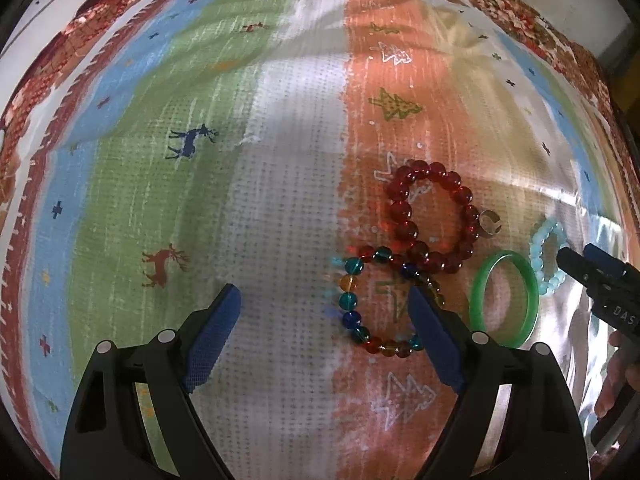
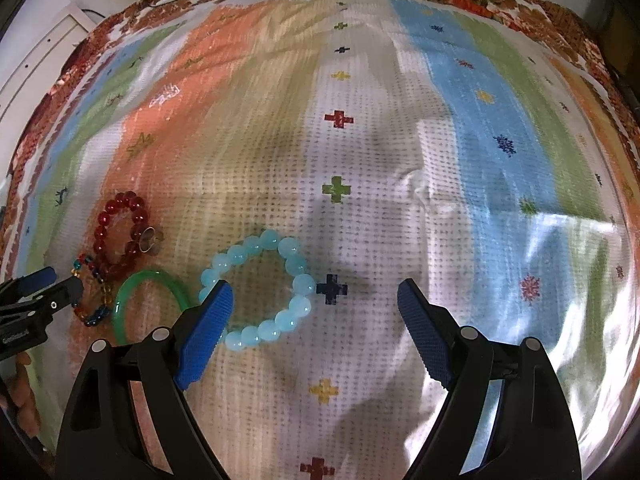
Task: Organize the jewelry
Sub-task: 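Grasp the light blue bead bracelet with right gripper while left grasps multicolour bead bracelet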
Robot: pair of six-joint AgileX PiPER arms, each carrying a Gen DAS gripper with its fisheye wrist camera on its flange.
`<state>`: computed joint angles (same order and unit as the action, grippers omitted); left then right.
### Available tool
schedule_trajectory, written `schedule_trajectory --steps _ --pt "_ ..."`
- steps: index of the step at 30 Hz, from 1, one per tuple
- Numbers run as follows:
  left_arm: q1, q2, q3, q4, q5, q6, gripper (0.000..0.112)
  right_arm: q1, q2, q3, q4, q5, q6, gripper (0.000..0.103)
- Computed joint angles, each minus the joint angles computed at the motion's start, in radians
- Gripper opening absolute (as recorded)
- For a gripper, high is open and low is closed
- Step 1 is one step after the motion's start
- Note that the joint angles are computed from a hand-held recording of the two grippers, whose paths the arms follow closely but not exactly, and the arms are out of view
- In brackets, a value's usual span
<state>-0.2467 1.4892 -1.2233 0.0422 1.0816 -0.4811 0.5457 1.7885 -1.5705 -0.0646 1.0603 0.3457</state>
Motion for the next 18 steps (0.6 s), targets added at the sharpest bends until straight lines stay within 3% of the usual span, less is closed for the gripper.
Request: schedule_trajectory --steps 9,12,16,18 --pt "-0.068 0.026 -0.007 0.105 0.039 -0.043 0.074 0.03 0.029 0.003 -0.065 -0.001 0.013 0.083" --pt "-0.082 0.025 -0.005 0.135 0.044 -0.059 0.063 0.034 0.026 0.011 -0.08 -0.004 0.021 0.078" --pt "-0.08 0.016 -0.004 0.146 0.051 -0.047 0.039 0.034 0.018 0.013 -0.086 -0.002 0.023 0.056" --pt "-0.091 0.022 -0.01 0.148 0.056 -0.044 0.024 0.04 0.015 0.014 -0.083 -0.004 0.005 0.039"
